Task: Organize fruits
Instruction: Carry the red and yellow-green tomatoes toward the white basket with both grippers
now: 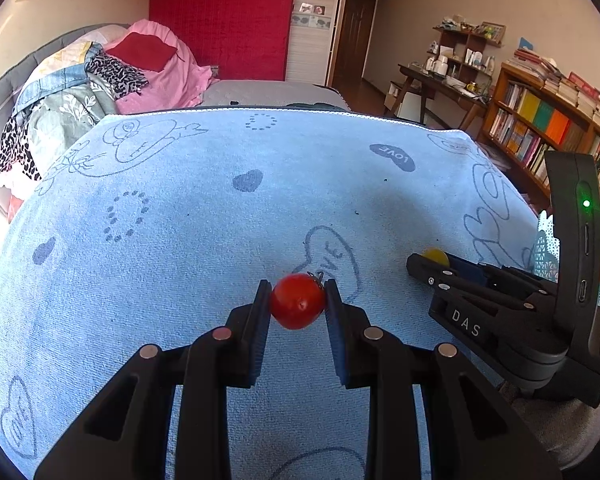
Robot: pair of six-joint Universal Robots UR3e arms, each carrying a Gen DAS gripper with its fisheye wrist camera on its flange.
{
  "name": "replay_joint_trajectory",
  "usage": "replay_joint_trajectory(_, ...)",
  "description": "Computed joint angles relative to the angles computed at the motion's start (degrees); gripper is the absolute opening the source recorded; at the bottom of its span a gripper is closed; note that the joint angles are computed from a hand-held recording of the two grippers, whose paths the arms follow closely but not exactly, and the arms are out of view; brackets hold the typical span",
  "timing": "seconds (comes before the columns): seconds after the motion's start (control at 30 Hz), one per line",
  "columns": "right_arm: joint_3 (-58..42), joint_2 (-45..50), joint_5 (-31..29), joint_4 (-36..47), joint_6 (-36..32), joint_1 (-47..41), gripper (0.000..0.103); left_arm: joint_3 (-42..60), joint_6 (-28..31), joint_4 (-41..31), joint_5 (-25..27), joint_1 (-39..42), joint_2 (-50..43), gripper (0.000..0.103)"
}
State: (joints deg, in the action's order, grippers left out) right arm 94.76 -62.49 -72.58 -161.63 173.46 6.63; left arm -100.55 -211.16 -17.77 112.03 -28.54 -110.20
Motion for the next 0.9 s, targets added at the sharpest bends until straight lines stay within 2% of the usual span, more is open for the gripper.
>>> replay_joint_trajectory(0.9, 17.9, -17.9, 6.04, -5.25, 0.92, -3.64, 0.029, 0.75, 1.54, 2.49, 1.82, -3.69, 0.53, 0.027)
